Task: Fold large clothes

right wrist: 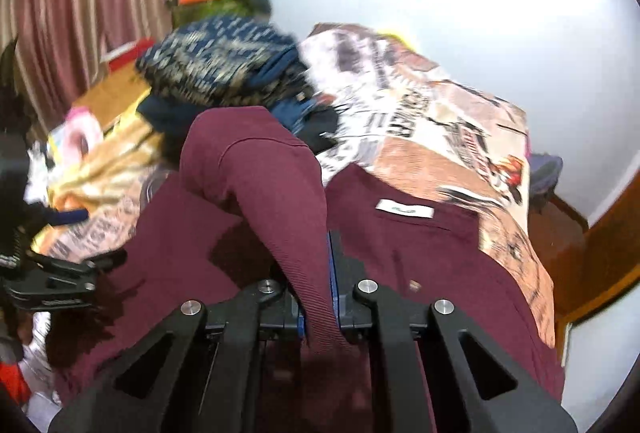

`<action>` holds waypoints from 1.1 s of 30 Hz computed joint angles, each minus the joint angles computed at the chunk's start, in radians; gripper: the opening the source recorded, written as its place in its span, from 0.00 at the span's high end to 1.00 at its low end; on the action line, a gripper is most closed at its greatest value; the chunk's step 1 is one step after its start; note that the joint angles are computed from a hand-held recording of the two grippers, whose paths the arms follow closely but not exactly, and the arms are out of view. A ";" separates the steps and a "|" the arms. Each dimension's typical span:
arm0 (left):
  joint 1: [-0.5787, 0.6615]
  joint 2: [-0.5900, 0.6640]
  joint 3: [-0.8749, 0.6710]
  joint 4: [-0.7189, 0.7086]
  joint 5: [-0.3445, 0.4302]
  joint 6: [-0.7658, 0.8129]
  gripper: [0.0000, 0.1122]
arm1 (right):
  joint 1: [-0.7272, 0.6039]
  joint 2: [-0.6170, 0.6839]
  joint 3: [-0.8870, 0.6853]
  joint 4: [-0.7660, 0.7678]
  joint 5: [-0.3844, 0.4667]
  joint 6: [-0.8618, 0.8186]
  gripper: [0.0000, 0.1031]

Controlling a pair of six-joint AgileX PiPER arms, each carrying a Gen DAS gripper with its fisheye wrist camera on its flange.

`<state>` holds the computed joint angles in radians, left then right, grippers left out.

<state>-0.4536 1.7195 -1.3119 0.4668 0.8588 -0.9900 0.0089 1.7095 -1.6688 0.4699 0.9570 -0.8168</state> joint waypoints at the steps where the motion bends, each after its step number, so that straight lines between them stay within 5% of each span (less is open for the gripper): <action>1: -0.006 0.009 -0.014 -0.003 0.005 0.006 0.27 | -0.028 -0.004 -0.003 0.024 0.010 -0.004 0.93; 18: -0.091 0.141 -0.226 -0.040 0.090 0.085 0.27 | -0.456 0.071 0.115 0.160 0.183 0.126 0.91; 27: -0.120 0.181 -0.273 -0.047 0.114 0.113 0.27 | -0.560 0.073 0.062 0.146 0.214 0.210 0.51; 33: -0.132 0.193 -0.290 -0.052 0.113 0.127 0.27 | -0.600 0.174 -0.089 0.152 0.256 0.333 0.42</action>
<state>-0.5856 1.9126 -1.6019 0.4151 0.9722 -0.8635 -0.5913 1.8831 -1.7582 0.6216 1.2130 -0.4842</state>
